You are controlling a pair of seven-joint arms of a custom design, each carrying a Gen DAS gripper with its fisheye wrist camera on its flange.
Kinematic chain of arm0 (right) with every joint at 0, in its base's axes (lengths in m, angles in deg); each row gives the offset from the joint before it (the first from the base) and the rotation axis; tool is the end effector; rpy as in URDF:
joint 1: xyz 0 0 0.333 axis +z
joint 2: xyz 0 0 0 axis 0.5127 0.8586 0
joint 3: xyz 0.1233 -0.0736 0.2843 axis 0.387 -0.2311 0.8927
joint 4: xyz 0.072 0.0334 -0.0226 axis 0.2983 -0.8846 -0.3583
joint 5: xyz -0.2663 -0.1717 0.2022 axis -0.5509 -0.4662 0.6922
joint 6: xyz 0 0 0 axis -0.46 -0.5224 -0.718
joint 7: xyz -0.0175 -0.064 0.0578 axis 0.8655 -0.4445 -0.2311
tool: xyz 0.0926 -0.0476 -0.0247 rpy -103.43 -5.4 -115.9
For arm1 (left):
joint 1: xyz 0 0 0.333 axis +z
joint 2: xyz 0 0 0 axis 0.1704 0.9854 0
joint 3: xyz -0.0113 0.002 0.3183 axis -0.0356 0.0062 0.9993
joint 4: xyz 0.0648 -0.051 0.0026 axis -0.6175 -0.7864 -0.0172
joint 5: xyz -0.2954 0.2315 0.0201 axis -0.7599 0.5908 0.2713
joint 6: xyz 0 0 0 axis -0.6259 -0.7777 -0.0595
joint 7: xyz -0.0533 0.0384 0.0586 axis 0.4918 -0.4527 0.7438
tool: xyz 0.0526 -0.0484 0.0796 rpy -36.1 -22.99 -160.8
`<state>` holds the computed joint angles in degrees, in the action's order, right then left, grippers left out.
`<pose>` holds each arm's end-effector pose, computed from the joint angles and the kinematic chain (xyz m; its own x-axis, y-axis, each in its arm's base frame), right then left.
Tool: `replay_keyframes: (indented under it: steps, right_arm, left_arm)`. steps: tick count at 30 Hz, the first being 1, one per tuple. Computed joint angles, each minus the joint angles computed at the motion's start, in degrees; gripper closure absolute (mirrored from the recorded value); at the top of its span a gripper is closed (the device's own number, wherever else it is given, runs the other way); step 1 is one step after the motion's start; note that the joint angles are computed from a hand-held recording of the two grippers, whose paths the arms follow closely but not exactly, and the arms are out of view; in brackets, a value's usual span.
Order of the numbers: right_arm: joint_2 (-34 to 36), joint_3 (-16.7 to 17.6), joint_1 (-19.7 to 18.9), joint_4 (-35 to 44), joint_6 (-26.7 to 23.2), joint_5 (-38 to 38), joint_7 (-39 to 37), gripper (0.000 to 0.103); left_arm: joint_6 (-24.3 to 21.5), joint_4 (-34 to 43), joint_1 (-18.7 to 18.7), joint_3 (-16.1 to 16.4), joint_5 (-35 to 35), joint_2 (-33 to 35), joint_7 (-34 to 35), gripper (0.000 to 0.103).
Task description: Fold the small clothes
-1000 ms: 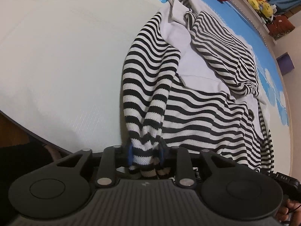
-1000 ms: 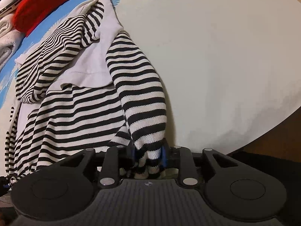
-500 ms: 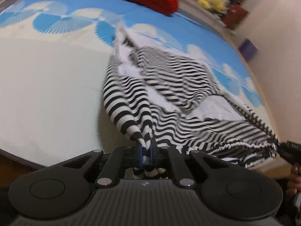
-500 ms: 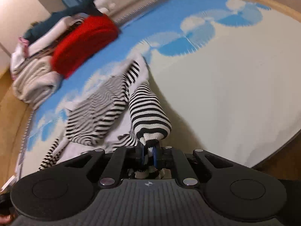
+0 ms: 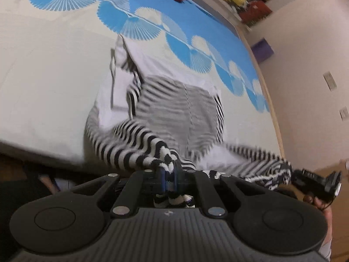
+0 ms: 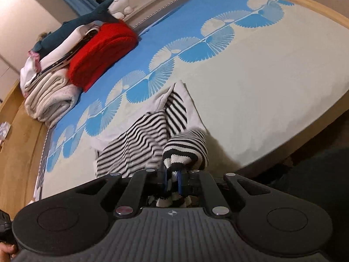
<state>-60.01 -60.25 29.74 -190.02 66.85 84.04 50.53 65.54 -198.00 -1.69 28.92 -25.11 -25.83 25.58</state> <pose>0.3984 -0.0637 0.6390 -0.1405 -0.8356 -0.5311 -0.7749 0.4267 -0.4663 0.4200 -0.0927 0.6445 0.1284 -0.8137 0.5670 -0.8785 -0.3585 -0.3156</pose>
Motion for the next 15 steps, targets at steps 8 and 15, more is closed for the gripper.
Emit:
replay_keyframes:
  steps: [8,15]
  right_arm:
    - [32.7,1.2,3.8,26.0,5.9,6.5,-3.6,0.090]
    - [49.8,4.6,2.9,38.6,26.4,-0.2,3.2,0.065]
  left_arm:
    - [6.3,20.7,5.9,0.7,-6.0,28.9,0.5,0.091]
    - [17.1,22.9,10.6,-3.1,-1.1,34.3,-2.5,0.063]
